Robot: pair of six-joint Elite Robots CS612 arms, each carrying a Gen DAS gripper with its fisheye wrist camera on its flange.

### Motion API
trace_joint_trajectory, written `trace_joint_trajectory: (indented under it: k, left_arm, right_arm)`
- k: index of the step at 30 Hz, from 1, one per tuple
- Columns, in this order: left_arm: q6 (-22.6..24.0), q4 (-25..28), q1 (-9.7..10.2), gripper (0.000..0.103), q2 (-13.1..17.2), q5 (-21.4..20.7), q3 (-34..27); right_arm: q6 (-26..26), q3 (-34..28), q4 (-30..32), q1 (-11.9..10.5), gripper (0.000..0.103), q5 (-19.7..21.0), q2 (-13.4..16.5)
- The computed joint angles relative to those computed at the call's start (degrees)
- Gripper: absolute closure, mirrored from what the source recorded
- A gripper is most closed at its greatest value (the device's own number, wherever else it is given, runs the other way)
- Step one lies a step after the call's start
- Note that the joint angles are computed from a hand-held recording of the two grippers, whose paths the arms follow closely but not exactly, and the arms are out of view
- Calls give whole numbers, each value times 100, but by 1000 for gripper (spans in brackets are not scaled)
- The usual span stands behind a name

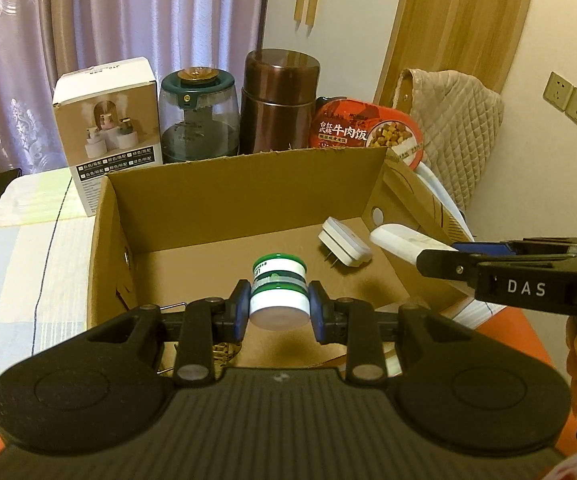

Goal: Organize rigid objects
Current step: 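Open left tool to drop the spool while right releases the white stick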

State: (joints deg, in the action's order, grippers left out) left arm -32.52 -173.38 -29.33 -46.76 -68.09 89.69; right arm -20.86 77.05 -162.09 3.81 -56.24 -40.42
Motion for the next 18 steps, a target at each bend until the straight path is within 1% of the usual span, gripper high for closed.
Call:
trace_joint_trajectory:
  k: [5, 10, 16, 17, 18]
  left_arm:
    - [-18, 30, 11, 77, 44, -11, -64]
    - [-29, 50, 24, 77, 126, -124, -148]
    - [-43, 24, 44, 77, 212, -259, -217]
    - [-55, 11, 39, 77, 220, -233, -224]
    - [-83, 12, 33, 69, 224, -175, -230]
  right_arm:
    - [35, -57, 24, 5, 66, -31, 37]
    - [172, -153, 90, 2, 66, -73, 105]
    - [164, -173, 126, 1, 66, -144, 134]
    - [160, -173, 130, 1, 66, -149, 136]
    - [156, -176, 139, 2, 66, -153, 140]
